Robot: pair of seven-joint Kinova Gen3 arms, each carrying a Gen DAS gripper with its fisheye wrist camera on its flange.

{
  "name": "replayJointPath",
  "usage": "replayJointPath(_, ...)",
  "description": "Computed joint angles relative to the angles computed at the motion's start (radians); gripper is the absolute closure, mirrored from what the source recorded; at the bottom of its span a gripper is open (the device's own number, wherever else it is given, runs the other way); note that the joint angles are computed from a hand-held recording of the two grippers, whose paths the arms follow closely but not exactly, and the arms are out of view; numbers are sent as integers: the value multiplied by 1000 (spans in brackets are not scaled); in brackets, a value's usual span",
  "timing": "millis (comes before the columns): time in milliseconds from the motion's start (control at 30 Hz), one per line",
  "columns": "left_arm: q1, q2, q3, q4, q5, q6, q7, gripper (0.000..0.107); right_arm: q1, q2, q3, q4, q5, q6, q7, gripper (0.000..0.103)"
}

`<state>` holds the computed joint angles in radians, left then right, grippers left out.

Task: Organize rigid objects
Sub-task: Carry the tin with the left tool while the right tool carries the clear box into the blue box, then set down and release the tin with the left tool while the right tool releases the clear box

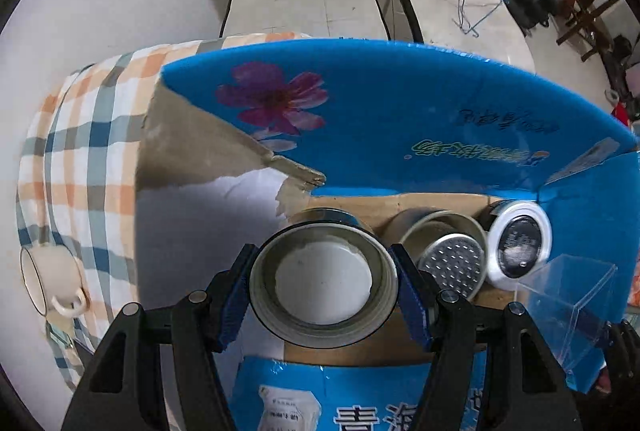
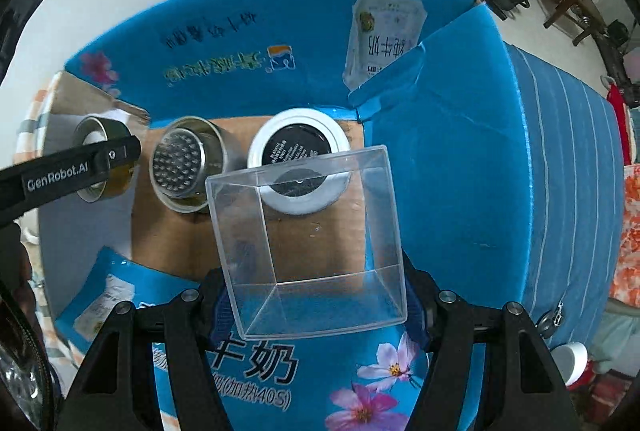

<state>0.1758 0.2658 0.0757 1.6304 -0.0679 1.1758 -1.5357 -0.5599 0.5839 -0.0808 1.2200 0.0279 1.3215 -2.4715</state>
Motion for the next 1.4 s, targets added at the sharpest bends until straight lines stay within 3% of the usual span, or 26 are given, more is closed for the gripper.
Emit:
replayJointPath(600, -27, 62, -4, -16, 56, -7, -22, 45, 19, 70, -16, -27, -66, 23, 34, 34)
replayJointPath(1067, -7, 117, -5, -113, 26, 128, -25, 44, 74, 102, -20, 48, -143, -61, 20, 34)
replayJointPath(1233, 11, 101, -7, -103, 3, 122, -14, 36, 102, 126, -30, 23, -177, -42, 45, 31)
replayJointPath(1367, 38, 84, -7, -94, -42, 118, 4, 30, 97, 130, -27, 11, -174, -39, 56, 16)
replayJointPath(1400, 43, 82, -7, -94, -52, 119, 8, 21, 88, 132, -23, -1, -167, -26, 51, 14)
